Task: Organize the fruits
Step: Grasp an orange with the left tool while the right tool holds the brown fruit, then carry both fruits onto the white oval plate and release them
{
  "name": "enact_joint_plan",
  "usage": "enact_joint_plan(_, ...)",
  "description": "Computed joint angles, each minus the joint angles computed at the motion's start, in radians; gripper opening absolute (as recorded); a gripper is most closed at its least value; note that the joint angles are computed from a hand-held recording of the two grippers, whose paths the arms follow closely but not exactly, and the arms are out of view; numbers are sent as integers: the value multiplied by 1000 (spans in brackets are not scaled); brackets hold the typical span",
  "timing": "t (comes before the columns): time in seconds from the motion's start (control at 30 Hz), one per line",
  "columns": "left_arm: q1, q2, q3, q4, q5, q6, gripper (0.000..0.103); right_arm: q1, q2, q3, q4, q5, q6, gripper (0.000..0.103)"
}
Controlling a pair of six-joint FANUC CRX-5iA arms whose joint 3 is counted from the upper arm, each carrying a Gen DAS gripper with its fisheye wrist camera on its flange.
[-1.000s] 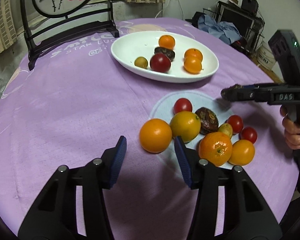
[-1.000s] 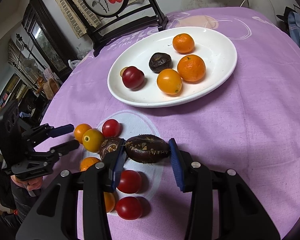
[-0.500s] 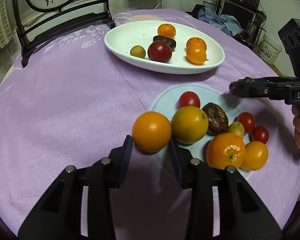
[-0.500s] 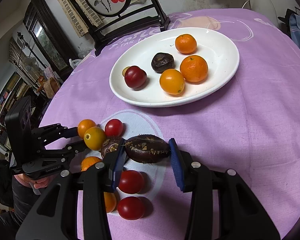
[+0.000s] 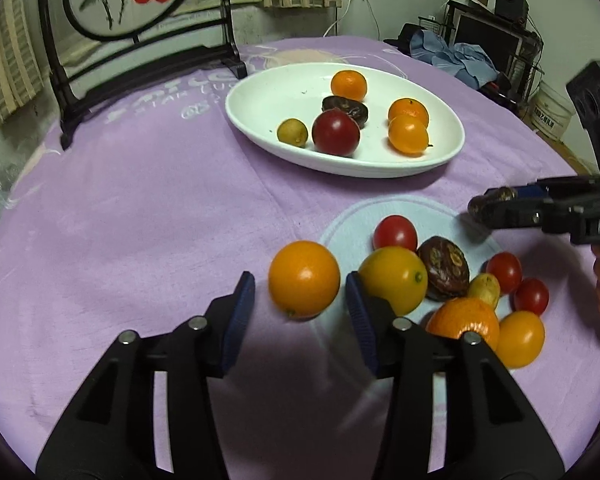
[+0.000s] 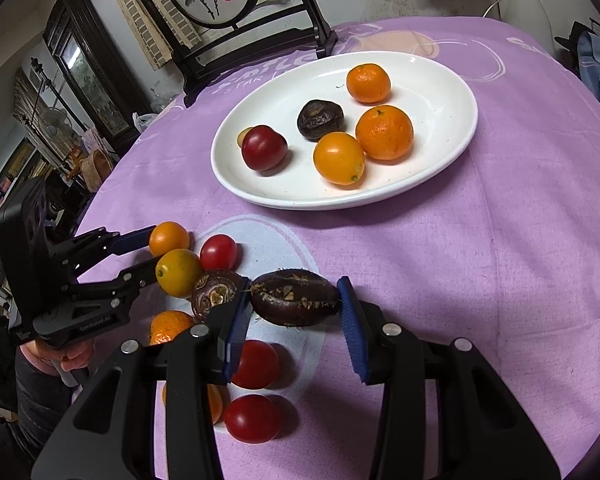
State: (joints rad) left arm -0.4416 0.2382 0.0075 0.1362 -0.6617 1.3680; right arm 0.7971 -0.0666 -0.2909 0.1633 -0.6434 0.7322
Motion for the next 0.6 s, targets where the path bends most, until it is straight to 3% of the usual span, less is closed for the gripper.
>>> enact_joint_plan(0.23,11,1,-16,60,12,-10,38,2,-11,-23,35,13,-41,43)
enact_joint_plan(0.4,25,-68,-119,214,120,-80,38,12,-34,-54,85,59,-61,43)
enact_joint_plan(0.5,11,-82,-170,387,198,-167,38,16,-48,-82,135,134,-74,44)
enact_joint_plan(0.6,-10,-54,-116,363,223,-105,38,2,-51,-125,277,236,-190,44)
